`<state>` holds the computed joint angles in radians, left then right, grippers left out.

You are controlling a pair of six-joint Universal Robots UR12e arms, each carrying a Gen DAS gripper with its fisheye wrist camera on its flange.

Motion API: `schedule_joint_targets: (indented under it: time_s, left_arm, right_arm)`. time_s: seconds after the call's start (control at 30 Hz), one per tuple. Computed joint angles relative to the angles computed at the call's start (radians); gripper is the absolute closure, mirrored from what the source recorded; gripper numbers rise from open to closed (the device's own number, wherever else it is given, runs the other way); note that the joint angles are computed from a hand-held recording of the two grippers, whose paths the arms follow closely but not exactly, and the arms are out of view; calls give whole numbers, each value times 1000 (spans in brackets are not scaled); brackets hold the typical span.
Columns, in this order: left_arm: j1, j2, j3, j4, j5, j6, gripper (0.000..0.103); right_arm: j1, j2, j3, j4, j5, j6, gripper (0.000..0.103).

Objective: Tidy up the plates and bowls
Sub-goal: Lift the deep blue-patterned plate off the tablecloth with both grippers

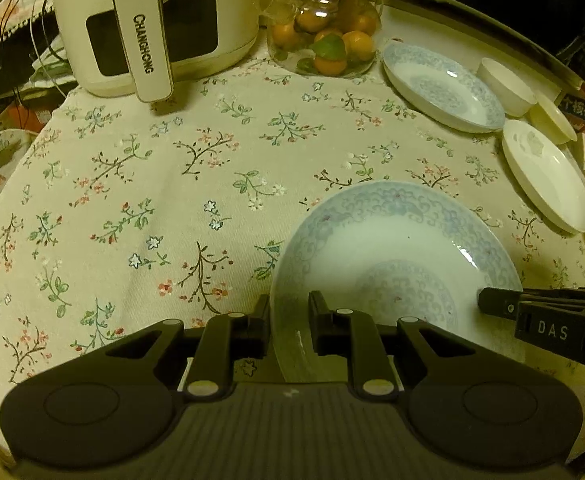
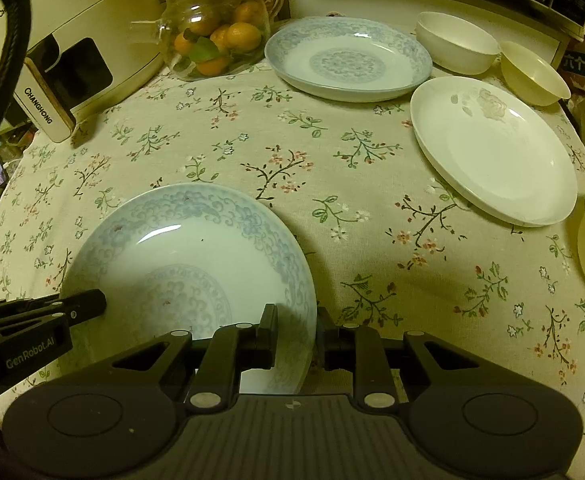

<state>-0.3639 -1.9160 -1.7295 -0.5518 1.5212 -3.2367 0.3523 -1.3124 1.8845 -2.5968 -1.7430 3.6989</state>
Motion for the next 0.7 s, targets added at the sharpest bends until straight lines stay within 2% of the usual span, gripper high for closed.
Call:
schedule_joint_targets:
  time_s: [0.7]
  left_arm:
    - [-4,-7,12,-21,15,-6,82]
  right_arm:
    - [3,0,-1,4,-9,-24,82]
